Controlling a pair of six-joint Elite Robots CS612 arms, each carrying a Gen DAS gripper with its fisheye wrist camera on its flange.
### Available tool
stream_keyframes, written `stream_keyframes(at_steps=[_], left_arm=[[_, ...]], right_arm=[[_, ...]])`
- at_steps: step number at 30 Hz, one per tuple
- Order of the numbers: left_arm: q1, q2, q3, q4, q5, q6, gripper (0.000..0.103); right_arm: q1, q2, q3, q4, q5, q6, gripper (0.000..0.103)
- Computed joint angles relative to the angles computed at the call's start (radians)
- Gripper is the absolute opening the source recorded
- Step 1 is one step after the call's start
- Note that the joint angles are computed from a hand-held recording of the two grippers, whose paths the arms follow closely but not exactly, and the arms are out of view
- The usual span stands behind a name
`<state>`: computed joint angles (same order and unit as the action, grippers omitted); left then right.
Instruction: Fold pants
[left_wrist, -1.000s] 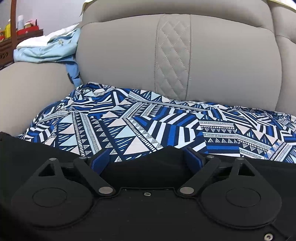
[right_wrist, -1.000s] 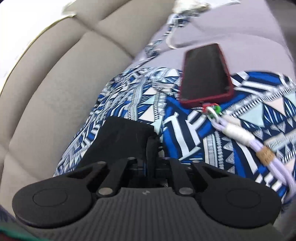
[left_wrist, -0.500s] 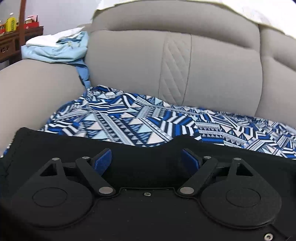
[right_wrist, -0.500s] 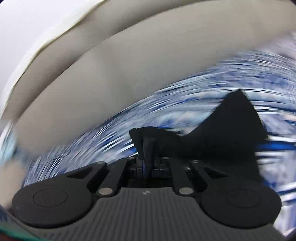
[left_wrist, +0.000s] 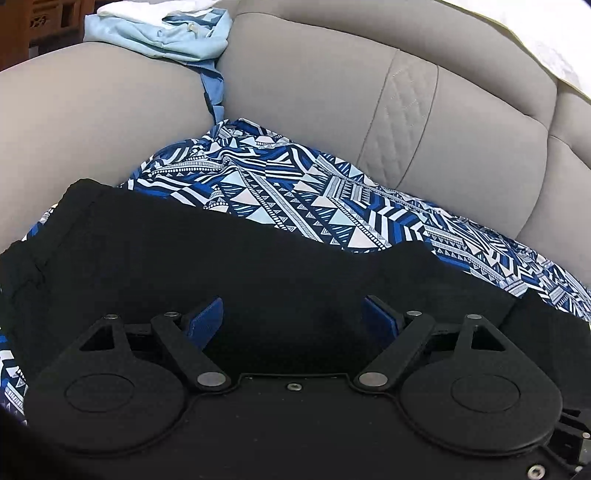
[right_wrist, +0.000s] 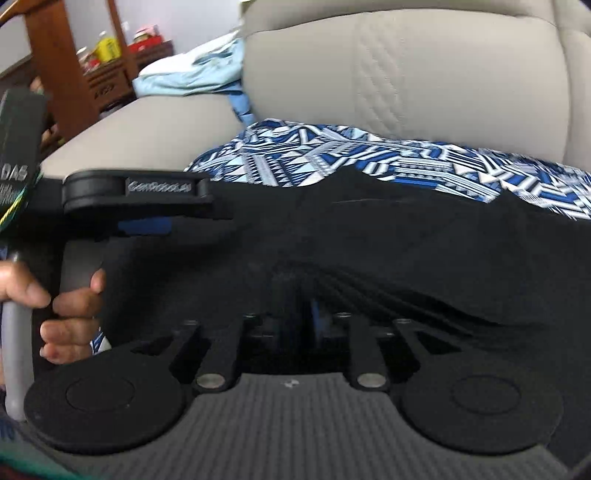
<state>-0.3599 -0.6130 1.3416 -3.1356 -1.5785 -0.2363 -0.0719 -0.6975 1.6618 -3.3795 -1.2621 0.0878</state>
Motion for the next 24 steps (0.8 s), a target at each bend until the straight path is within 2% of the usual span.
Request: stream_keyframes(at_steps=[1, 2, 3, 7, 9, 12, 15, 18, 21, 24], left_arm=[[0.001, -0.001, 0.000, 0.001, -0.007, 0.007, 0.082], [0.003, -0.003, 0.001, 0.000, -0.017, 0.015, 0.082], [0.003, -0.002, -0.001, -0.001, -0.025, 0.023, 0.082], [-0.002, -0.006, 0.001, -0.028, -0.055, 0.063, 0.082], [-0.007, -0.009, 0.005, -0.042, -0.068, 0.090, 0.082], [-0.018, -0.016, 0.022, -0.066, -0.097, 0.148, 0.082], [-0.031, -0.022, 0.049, -0.104, -0.120, 0.230, 0.082], [-0.047, -0.025, 0.077, -0.143, -0.145, 0.320, 0.083], [-0.064, -0.025, 0.101, -0.151, -0.171, 0.395, 0.083], [-0.087, -0.020, 0.113, -0.155, -0.163, 0.464, 0.083]], right_arm=[[0.002, 0.000, 0.005, -0.009, 0.006, -0.021, 0.041], [0.002, -0.002, 0.009, -0.012, 0.019, -0.046, 0.050], [-0.002, -0.005, 0.013, -0.008, 0.032, -0.067, 0.065], [-0.010, -0.017, 0.039, -0.013, 0.092, -0.114, 0.074], [-0.012, -0.024, 0.052, -0.028, 0.114, -0.147, 0.084], [-0.042, -0.052, 0.109, -0.075, 0.181, -0.196, 0.090], [-0.084, -0.078, 0.175, -0.153, 0.209, -0.181, 0.093], [-0.122, -0.093, 0.234, -0.265, 0.147, -0.093, 0.098], [-0.149, -0.104, 0.290, -0.353, -0.001, 0.045, 0.099], [-0.158, -0.111, 0.321, -0.368, -0.152, 0.141, 0.099]])
